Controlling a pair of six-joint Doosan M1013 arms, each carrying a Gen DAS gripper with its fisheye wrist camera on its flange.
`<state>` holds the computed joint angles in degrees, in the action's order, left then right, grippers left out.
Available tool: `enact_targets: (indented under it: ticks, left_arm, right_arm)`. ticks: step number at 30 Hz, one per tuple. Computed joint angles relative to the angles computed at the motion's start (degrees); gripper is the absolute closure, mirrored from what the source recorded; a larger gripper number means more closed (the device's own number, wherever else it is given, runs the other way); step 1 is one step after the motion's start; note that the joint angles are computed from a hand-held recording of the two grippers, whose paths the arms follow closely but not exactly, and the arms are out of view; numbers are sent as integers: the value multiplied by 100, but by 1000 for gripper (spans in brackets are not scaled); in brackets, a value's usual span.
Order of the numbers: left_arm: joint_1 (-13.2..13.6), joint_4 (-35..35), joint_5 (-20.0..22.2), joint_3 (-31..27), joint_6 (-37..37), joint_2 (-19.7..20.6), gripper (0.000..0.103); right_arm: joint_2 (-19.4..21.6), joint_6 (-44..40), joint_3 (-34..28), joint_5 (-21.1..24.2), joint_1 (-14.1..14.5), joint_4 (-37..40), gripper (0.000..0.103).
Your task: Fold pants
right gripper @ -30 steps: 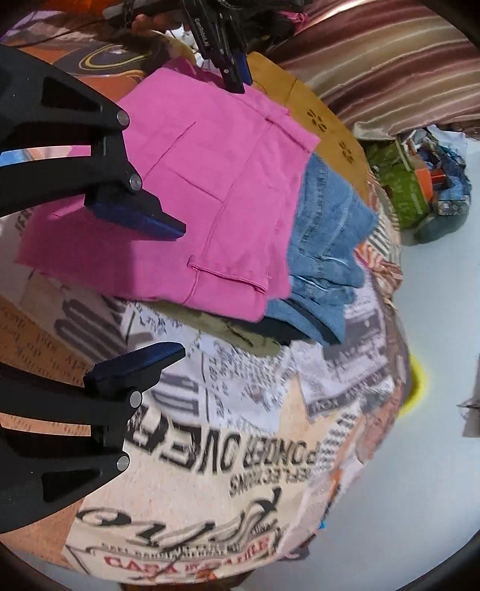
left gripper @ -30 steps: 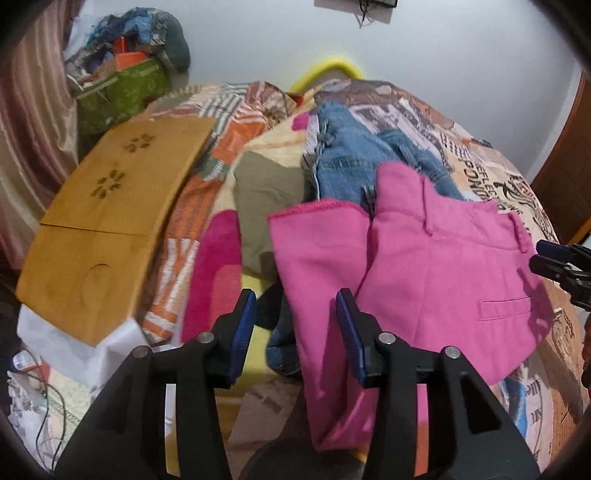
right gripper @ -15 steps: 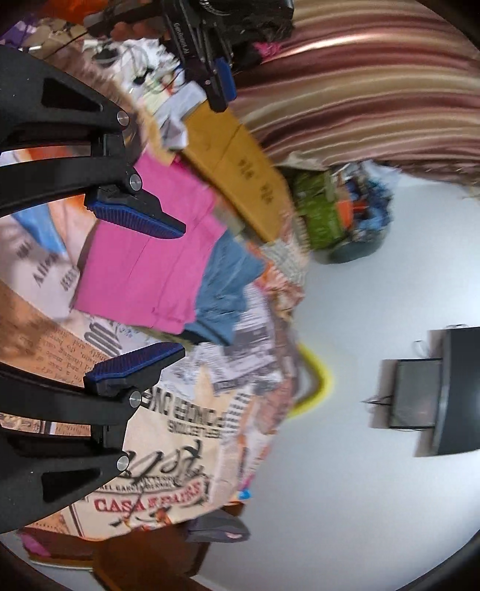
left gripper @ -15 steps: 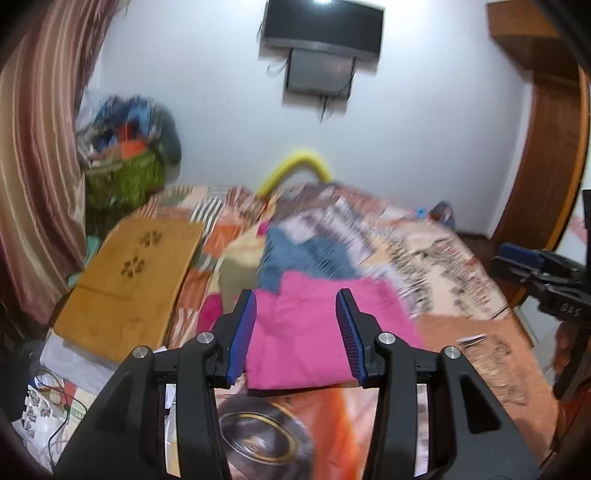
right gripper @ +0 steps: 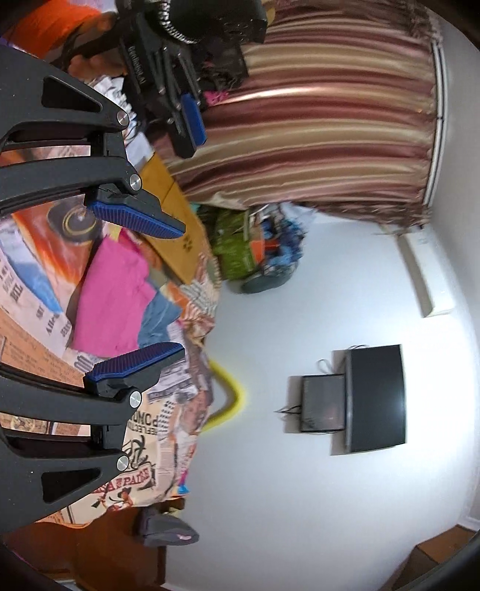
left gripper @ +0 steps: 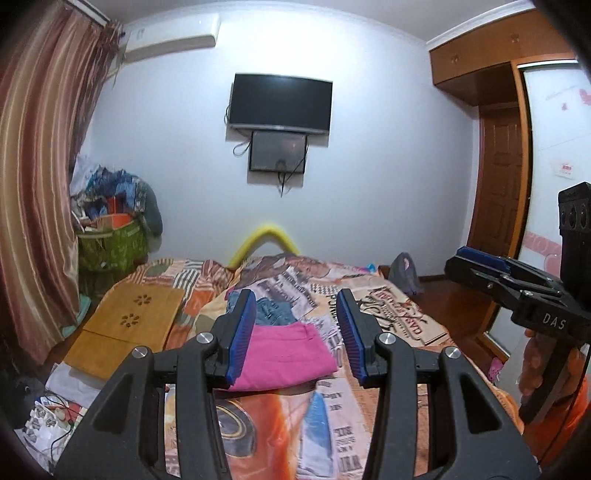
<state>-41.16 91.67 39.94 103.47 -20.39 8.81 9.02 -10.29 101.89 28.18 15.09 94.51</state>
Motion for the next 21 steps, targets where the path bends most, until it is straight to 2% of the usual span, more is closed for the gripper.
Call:
enact_targets:
  ticks: [3, 5, 7, 11, 13, 15, 18, 21]
  left_arm:
    - [-280, 264, 381, 136, -269, -77, 49]
    - [-414, 371, 534, 203, -376, -113, 37]
    - [-511, 417, 669, 250, -438, -140, 26]
    - [-682, 435, 1042, 296, -455, -149, 13]
    - [-728, 460, 1154, 329, -485, -158, 7]
    - [-765, 485, 1203, 377, -514, -187, 4]
    - [-840, 505, 1327, 413, -529, -186, 1]
    - [-888, 541, 1404, 445, -567, -193, 1]
  right_arm:
    - [-140, -473, 229, 155, -33, 486, 47]
    - [-218, -809, 374, 179, -35, 812, 40]
    - [-265, -1021, 477, 226, -49, 1065, 25]
    - [-364, -1341, 645, 159, -40, 1468, 19]
    - [-436, -1419, 728, 120, -37, 1611, 7]
    - [-496, -1747, 830, 48, -15, 1980, 0]
    - [-550, -2169, 916, -75, 38, 2363, 0]
    - [-567, -2093, 935, -103, 52, 2312, 0]
